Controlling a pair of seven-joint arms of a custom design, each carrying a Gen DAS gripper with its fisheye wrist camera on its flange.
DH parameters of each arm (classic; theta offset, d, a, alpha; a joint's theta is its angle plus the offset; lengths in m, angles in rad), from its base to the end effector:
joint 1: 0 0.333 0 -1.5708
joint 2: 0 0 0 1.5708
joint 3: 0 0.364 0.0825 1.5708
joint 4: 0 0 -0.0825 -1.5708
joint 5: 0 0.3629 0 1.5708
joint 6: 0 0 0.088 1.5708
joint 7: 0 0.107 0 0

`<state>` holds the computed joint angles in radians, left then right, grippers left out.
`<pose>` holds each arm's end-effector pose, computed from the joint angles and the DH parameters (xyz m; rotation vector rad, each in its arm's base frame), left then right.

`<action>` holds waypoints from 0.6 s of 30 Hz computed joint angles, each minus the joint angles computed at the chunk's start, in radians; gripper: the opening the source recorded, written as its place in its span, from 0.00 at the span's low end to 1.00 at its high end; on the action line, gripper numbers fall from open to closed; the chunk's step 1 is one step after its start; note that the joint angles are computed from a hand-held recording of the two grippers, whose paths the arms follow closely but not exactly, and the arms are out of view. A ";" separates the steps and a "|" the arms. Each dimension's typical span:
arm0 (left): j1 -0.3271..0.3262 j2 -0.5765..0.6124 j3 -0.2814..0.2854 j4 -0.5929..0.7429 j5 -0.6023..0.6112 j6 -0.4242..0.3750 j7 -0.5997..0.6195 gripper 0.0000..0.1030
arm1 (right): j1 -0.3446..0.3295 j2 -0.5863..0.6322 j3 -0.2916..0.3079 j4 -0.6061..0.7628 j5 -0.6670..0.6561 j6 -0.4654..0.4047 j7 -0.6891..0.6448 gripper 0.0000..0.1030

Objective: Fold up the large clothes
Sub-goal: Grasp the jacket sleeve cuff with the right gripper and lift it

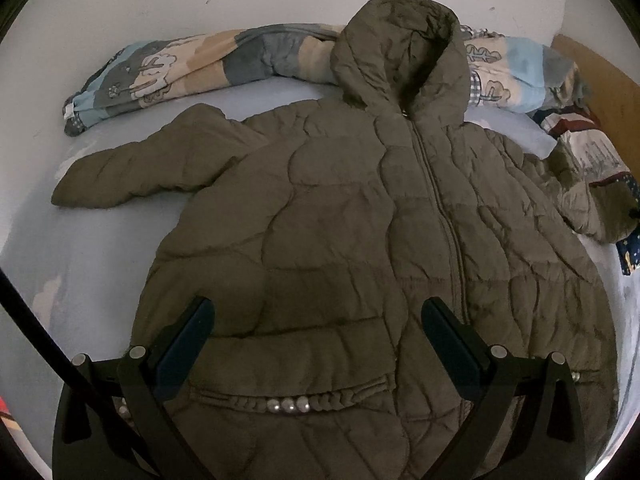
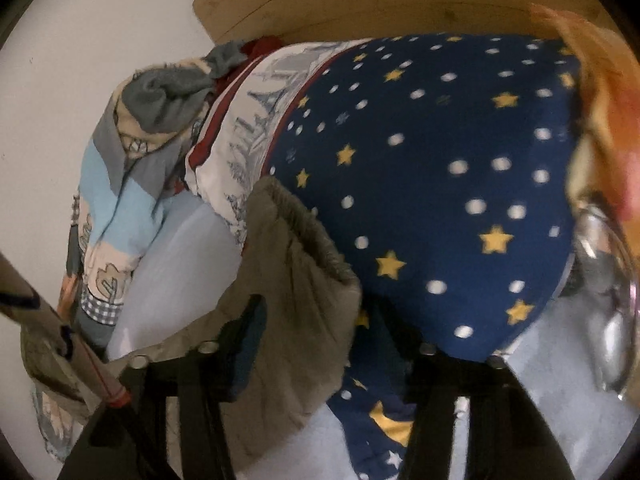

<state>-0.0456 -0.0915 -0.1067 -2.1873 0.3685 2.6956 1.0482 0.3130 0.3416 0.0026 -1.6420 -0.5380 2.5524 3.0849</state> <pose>0.5280 -0.0951 0.5515 -1.9084 1.7564 -0.5608 0.6597 0.2225 0.5338 -0.9017 2.3367 -0.4438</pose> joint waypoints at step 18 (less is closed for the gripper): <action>-0.011 0.070 -0.025 0.042 -0.058 -0.146 0.049 1.00 | 0.063 -0.197 0.036 0.005 -0.272 -0.220 0.141 0.17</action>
<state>-0.0564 -0.0214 -0.1313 -2.1452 0.3101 2.5498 1.0977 0.3762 0.1446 0.0383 -1.6372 -0.8095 2.3322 3.2262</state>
